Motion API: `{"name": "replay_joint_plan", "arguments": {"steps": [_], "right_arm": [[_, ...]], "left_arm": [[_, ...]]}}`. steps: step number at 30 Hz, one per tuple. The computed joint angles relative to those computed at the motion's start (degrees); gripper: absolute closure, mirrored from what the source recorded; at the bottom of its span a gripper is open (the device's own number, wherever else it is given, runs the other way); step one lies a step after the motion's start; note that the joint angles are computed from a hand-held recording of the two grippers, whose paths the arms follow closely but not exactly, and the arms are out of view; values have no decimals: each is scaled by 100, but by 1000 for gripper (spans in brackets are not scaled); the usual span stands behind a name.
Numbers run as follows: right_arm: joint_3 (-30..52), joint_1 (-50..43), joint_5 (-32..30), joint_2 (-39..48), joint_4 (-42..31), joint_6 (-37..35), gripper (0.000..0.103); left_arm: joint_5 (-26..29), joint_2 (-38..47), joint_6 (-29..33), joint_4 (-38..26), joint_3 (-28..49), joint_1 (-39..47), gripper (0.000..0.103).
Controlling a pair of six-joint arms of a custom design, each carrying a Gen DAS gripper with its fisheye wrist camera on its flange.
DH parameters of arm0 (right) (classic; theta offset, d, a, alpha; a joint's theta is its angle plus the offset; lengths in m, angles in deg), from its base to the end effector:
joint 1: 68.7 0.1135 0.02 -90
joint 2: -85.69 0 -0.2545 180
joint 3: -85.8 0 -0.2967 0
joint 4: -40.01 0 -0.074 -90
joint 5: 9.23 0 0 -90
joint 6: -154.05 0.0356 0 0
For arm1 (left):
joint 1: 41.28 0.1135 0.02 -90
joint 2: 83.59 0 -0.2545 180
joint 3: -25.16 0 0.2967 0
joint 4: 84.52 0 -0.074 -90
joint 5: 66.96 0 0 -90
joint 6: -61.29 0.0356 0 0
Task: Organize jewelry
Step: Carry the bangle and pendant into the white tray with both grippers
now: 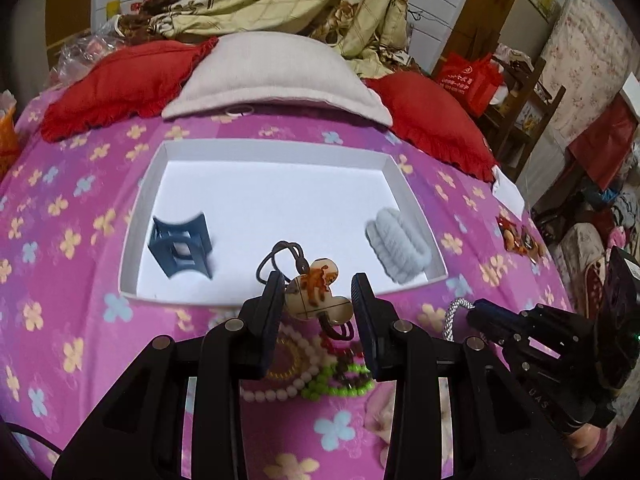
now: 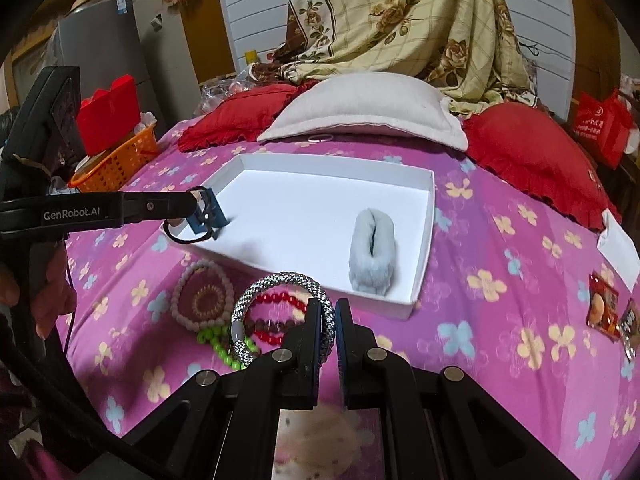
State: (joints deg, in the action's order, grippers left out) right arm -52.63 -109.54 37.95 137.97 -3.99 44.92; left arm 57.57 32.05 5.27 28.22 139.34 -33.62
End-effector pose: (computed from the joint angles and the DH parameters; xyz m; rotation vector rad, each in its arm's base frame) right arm 0.1775 -0.1214 0.1780 0.1465 2.2379 0.4020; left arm 0.4628 0.0419 0.2391 0.7202 2.4311 -0.5663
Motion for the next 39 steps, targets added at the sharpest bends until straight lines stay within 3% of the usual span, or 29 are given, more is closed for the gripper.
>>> {"name": "replay_joint_plan", "arguments": {"steps": [10,20,29,39], "right_arm": [[890,691,600,1311,895,611,97],[2460,1092,1325,3326,1422,802,97],[3546,1208,1721,4848,1432,755,97],[4072,1376,1983,5658,1511,810,97]], "left_arm": [[-670,372,-433,823,290,-392,70],[-1121,1257,-887,898,1302,-783,70],[-1399,2482,-1370,427,2926,-1101,70],[-1897,3794,-1765,-65,4648,-1346,69]]}}
